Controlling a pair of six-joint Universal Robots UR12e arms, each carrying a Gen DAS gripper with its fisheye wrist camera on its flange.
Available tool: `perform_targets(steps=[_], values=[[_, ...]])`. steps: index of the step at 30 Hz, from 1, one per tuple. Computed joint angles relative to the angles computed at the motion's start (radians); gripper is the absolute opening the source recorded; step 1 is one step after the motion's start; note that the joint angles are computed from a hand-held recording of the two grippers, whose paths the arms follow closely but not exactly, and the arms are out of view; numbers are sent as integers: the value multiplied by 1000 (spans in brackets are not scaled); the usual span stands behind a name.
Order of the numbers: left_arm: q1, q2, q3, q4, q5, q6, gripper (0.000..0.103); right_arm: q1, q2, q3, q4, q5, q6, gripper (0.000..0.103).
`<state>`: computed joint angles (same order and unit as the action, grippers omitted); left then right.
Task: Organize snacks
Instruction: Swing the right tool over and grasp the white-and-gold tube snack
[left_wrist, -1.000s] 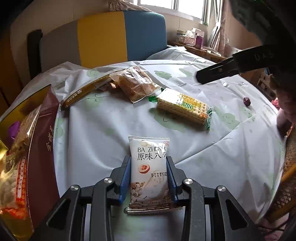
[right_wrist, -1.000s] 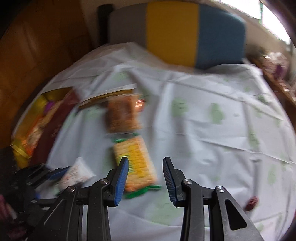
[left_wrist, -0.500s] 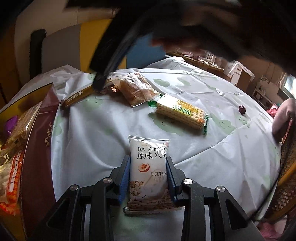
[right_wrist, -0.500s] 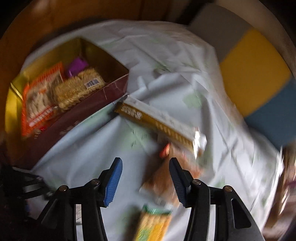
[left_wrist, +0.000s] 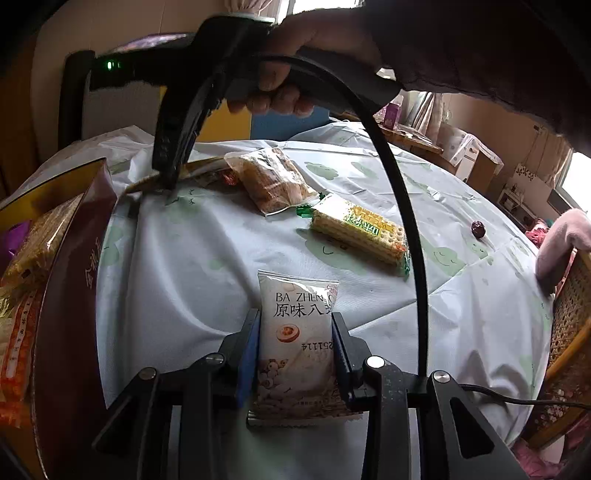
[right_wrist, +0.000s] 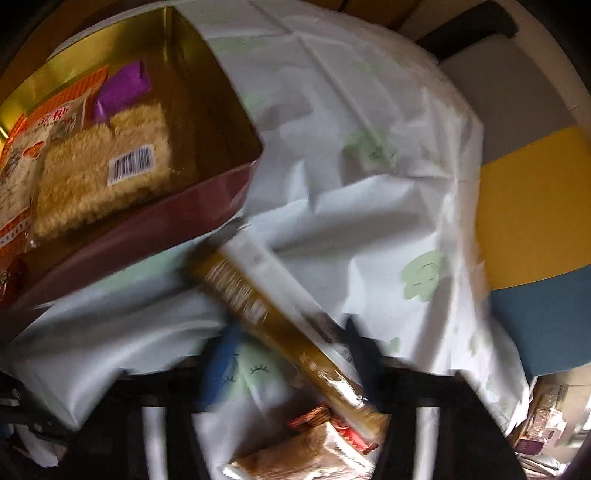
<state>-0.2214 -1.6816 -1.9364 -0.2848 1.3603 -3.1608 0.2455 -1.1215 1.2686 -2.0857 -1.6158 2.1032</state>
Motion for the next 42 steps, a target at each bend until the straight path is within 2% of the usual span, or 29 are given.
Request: perform_targets(steps=[2, 5, 10, 14, 20, 26, 29, 32, 34, 36, 37, 38, 40, 42], values=[[0, 0, -1, 3, 1, 0, 37, 0, -5, -4, 3, 4, 17, 19], [0, 0, -2, 8, 3, 1, 37, 1, -24, 10, -29, 7, 12, 15], [-2, -1, -2, 11, 9, 5, 36, -13, -66, 31, -88, 18, 63, 12], [-1, -3, -2, 11, 7, 6, 36, -42, -118, 55, -99, 44, 156, 10], [1, -1, 0, 5, 2, 6, 36, -112, -210, 89, 66, 108, 319, 8], [-4, -2, 3, 0, 15, 14, 36, -196, -314, 174, 193, 205, 339, 6], [-9, -2, 4, -3, 30, 25, 36, -218, -346, 210, 233, 181, 340, 6], [-12, -2, 5, -4, 39, 32, 36, -245, -377, 239, 262, 193, 328, 6], [-15, -3, 6, -5, 48, 37, 36, -259, -387, 265, 236, 168, 366, 6], [-17, -2, 6, -7, 55, 40, 36, -267, -381, 280, 208, 164, 384, 12], [-18, -2, 6, -8, 57, 42, 36, -268, -375, 283, 197, 161, 392, 29], [-19, -2, 7, -9, 60, 45, 36, -268, -367, 288, 176, 154, 413, 38], [-20, -2, 8, -12, 62, 47, 36, -260, -348, 297, 114, 115, 449, 40], [-18, -2, 7, -12, 58, 46, 36, -244, -326, 315, 16, 35, 470, 42]])
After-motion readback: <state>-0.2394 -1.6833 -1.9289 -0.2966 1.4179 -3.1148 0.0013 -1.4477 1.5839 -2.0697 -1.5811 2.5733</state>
